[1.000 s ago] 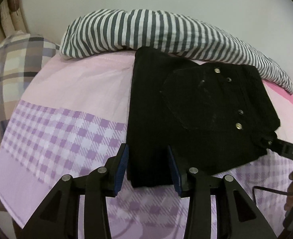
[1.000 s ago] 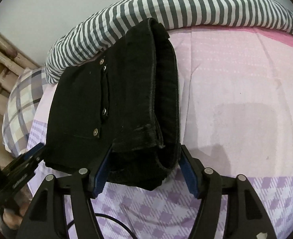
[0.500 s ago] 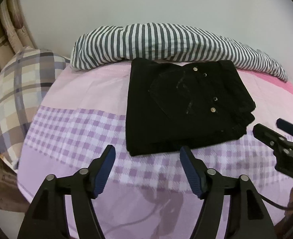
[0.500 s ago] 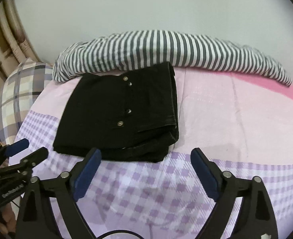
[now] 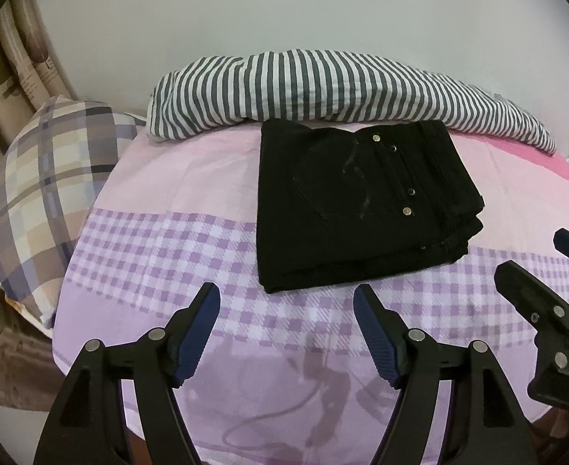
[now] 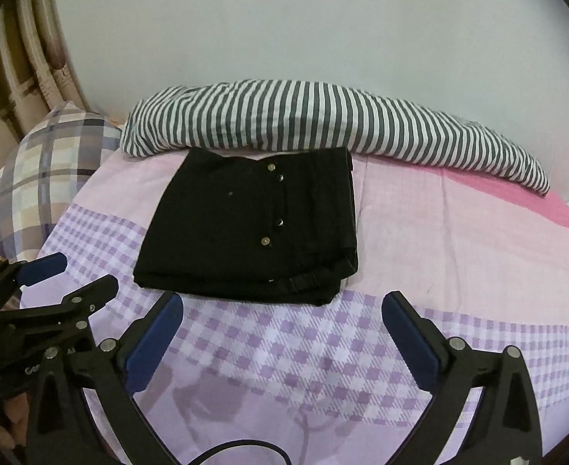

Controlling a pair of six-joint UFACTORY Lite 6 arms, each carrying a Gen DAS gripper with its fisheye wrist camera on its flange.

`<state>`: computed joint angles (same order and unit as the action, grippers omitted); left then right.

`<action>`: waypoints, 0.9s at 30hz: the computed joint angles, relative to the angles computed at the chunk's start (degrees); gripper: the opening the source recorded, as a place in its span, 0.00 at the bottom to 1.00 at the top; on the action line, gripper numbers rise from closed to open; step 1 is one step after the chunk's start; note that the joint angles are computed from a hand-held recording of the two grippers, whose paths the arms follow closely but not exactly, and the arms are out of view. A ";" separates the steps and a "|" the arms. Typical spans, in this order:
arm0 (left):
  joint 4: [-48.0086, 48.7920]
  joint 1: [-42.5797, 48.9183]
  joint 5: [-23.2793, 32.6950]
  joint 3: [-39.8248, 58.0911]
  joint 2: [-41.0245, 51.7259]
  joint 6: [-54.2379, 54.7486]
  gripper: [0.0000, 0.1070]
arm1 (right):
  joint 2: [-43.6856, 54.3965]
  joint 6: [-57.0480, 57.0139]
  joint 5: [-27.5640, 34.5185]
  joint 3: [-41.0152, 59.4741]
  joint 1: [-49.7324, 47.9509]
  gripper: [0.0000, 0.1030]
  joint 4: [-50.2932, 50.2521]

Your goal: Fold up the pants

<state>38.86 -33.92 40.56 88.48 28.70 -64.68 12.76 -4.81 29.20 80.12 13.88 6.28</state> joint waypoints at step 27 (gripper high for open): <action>-4.16 -1.41 2.71 -0.04 -2.79 3.32 0.67 | -6.98 10.03 0.75 -5.81 2.93 0.99 -8.93</action>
<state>34.70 -35.33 43.27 88.45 25.91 -61.36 5.78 5.22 29.95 74.31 16.82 -2.65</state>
